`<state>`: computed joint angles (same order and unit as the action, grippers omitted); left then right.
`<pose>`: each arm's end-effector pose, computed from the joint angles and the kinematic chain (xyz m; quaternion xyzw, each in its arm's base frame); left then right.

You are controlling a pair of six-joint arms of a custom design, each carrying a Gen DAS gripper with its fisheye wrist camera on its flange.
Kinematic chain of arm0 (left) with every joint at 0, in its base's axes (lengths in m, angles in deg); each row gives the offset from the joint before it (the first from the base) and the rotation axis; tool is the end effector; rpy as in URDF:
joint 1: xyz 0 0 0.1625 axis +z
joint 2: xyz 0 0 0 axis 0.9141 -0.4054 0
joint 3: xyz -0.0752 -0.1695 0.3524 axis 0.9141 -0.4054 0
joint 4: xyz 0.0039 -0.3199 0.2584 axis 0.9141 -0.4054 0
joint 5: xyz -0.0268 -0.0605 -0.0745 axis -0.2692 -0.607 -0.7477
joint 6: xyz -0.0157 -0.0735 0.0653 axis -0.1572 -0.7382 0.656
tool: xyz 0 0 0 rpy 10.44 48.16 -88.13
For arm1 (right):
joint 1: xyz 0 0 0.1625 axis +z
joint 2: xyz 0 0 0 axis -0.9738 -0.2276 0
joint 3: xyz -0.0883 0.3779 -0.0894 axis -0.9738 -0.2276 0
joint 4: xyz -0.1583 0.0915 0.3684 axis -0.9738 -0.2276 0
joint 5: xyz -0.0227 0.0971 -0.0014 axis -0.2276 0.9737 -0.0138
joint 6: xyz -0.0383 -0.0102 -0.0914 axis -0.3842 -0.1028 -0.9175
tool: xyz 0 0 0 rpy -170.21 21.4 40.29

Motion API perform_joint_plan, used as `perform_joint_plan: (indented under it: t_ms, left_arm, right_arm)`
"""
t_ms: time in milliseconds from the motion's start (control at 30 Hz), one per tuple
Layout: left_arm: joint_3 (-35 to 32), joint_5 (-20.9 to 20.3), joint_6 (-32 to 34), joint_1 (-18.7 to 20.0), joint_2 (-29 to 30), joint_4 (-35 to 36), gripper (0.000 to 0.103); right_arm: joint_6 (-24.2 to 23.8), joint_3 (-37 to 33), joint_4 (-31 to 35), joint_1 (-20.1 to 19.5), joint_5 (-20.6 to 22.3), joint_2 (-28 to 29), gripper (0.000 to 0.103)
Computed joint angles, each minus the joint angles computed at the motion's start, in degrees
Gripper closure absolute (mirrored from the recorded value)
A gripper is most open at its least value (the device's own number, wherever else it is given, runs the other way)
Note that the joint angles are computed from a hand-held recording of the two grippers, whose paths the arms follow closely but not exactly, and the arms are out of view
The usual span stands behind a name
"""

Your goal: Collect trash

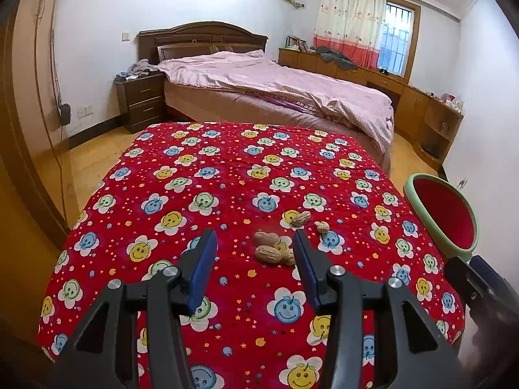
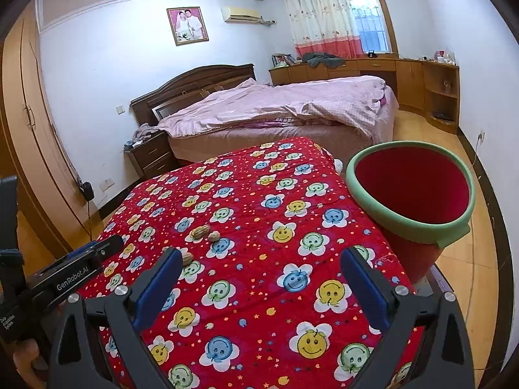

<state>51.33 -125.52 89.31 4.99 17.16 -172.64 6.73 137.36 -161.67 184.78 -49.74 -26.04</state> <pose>-0.0474 -0.7681 0.3118 0.0748 0.8316 -0.4386 0.3324 0.3368 -0.7511 0.0200 0.1874 -0.8693 0.4067 0.2094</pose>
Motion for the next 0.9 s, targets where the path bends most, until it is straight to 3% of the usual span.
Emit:
perform_joint_plan:
  t_ms: [900]
  left_arm:
    - [-0.3,0.44,0.72,-0.15,0.15,-0.8,0.054]
  right_arm:
    - [0.42,0.08,0.58,0.08,-0.08,-0.09,0.003]
